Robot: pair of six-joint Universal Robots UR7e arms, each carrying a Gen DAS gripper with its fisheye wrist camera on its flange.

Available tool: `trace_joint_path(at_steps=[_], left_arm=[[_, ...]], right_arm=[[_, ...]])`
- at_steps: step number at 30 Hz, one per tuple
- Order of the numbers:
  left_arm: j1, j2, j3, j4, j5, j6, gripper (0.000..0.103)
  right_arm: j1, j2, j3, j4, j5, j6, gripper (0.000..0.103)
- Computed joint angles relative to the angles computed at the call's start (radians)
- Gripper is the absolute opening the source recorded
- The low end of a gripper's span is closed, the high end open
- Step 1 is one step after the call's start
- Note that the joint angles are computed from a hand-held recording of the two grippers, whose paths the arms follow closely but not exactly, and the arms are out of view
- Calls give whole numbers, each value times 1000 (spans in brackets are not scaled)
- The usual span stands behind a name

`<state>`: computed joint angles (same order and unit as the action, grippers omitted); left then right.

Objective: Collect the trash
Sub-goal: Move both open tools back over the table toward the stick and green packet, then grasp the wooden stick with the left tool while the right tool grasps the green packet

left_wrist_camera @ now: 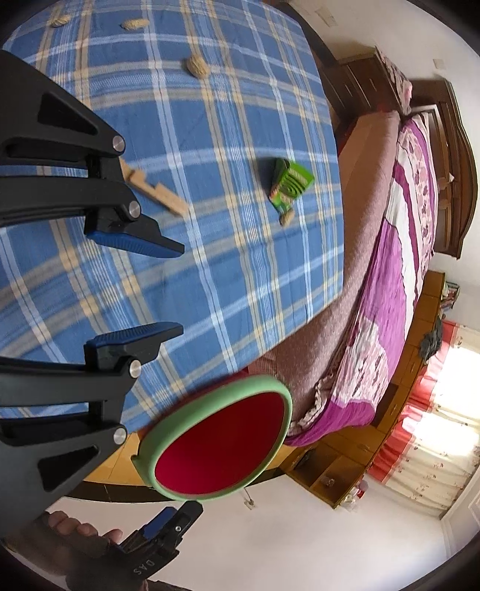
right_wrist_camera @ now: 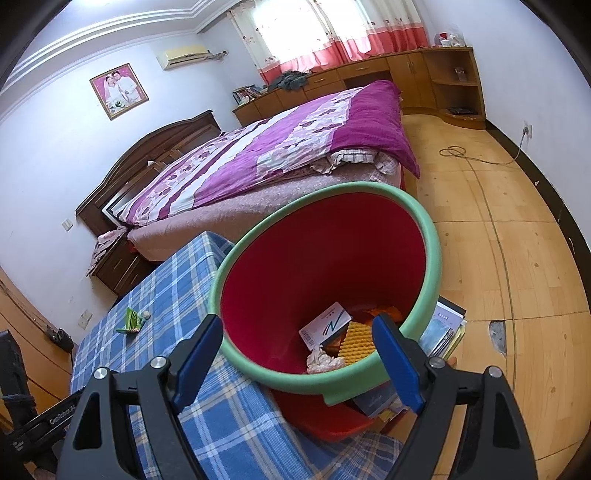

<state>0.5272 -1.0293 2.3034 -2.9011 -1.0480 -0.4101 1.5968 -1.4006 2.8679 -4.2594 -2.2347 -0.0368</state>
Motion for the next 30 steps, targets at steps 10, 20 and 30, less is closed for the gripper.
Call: trace_joint_path(at_steps=[10, 20, 30], left_arm=[[35, -59, 33, 53, 65, -30, 36], [76, -61, 26, 123, 84, 1, 36], [85, -25, 15, 128, 85, 49, 32]], right_arm=[[79, 58, -19, 12, -65, 31, 85], [149, 101, -44, 37, -127, 58, 85], [181, 121, -61, 71, -158, 83, 85]])
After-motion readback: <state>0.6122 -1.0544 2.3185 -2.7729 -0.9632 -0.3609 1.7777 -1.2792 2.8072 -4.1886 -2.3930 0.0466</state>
